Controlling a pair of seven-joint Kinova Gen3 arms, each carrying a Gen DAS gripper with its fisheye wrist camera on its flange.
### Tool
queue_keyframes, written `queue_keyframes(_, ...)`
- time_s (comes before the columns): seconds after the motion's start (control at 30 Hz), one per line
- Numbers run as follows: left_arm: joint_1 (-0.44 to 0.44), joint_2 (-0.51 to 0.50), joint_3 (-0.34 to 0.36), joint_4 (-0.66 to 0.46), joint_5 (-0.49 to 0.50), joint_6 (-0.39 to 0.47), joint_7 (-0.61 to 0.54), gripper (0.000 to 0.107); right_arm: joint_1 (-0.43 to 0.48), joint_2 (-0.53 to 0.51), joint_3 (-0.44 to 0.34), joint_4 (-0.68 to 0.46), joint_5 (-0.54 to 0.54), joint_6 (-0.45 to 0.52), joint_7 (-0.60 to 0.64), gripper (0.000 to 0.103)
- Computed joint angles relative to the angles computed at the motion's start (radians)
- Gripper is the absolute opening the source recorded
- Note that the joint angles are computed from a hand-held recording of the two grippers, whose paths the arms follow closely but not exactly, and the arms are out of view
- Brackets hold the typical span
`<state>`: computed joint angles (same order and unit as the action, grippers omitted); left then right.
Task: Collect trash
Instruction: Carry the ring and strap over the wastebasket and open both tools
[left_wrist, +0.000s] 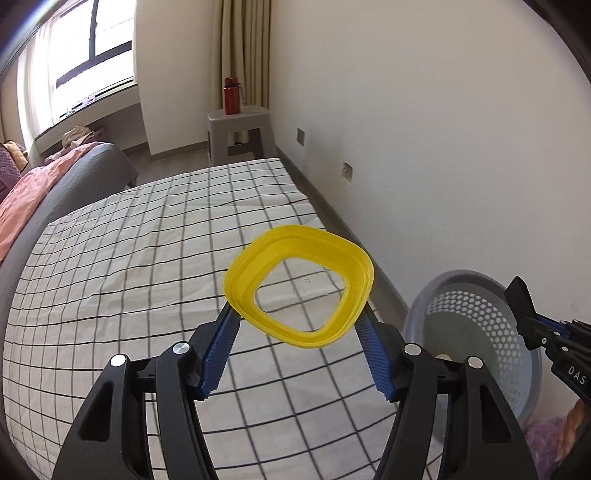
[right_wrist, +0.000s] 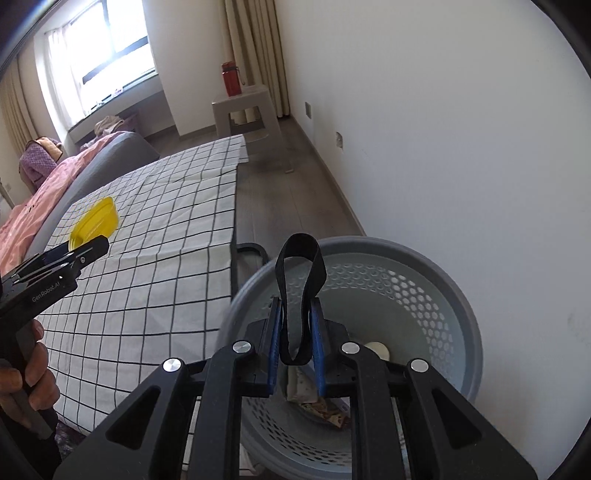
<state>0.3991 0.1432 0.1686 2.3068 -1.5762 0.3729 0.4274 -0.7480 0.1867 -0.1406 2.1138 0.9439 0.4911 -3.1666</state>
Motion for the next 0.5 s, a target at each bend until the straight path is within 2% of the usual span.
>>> queue_keyframes(0.1,0.054,0.029,0.034,-0.043,0.064,0.018,-0.052,0.062,0.025,-0.04,0.008,0.062,0.005,-0.015,-0.024,0.016)
queue_keyframes(0.27,0.141,0.08,0.035,-0.116,0.174,0.023,-0.146,0.062,0.084,-0.07,0.003,0.137,0.023,-0.075,-0.055,0.016)
queue_keyframes(0.5,0.249,0.16,0.008,-0.202,0.283,0.044,-0.243,0.061,0.112,-0.087,0.01,0.224,0.215,-0.154,-0.261,0.018)
